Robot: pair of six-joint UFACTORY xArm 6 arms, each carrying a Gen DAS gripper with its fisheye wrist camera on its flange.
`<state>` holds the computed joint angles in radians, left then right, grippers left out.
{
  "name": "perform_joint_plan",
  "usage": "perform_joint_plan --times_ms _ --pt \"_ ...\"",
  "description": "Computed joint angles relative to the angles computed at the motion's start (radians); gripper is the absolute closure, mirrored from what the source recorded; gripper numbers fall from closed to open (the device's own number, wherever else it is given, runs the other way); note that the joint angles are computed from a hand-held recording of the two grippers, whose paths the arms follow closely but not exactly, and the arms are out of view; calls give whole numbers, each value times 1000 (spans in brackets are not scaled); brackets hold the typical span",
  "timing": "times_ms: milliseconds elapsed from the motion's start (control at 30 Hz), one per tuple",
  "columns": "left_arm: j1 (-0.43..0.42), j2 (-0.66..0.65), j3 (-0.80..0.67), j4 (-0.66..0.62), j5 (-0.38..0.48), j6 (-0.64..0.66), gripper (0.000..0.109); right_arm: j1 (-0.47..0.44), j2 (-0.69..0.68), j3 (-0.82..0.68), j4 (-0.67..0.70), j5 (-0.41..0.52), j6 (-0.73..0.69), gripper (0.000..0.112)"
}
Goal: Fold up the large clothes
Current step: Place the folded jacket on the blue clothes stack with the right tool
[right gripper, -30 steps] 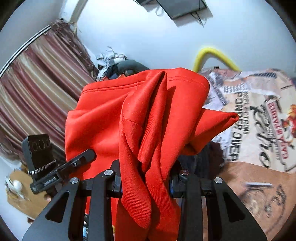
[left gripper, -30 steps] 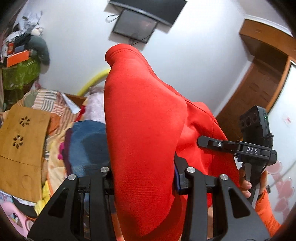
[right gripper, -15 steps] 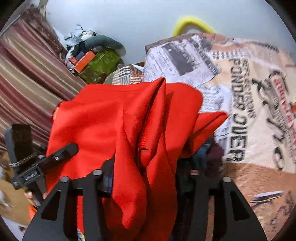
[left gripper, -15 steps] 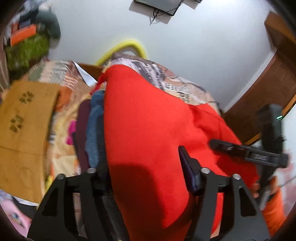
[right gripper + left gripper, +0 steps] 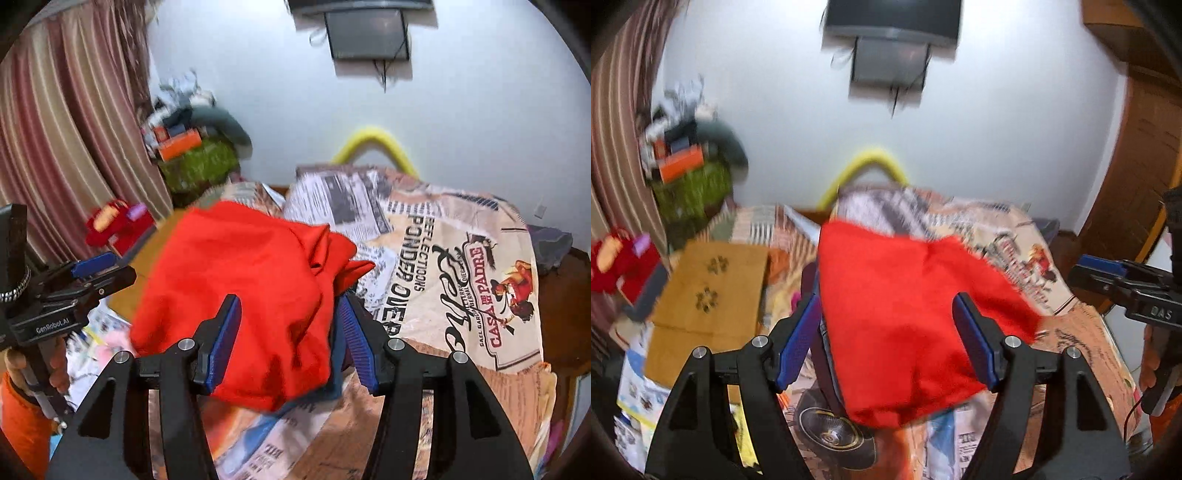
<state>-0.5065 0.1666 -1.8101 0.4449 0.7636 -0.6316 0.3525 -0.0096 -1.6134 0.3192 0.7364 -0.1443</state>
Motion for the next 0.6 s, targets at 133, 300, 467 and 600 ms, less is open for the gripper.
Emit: perform_joint_plan --times_ms 133,300,467,600 --pt "-124 -143 100 315 9 -196 36 17 -175 158 71 -106 -46 60" --pt "-296 -268 187 619 86 -398 36 69 -407 364 130 -266 -116 60" --pt "-458 -361 281 827 168 -574 36 151 -576 529 1 -424 -53 60" --pt "-568 -401 347 966 274 -703 32 199 -667 633 -215 -506 97 59"
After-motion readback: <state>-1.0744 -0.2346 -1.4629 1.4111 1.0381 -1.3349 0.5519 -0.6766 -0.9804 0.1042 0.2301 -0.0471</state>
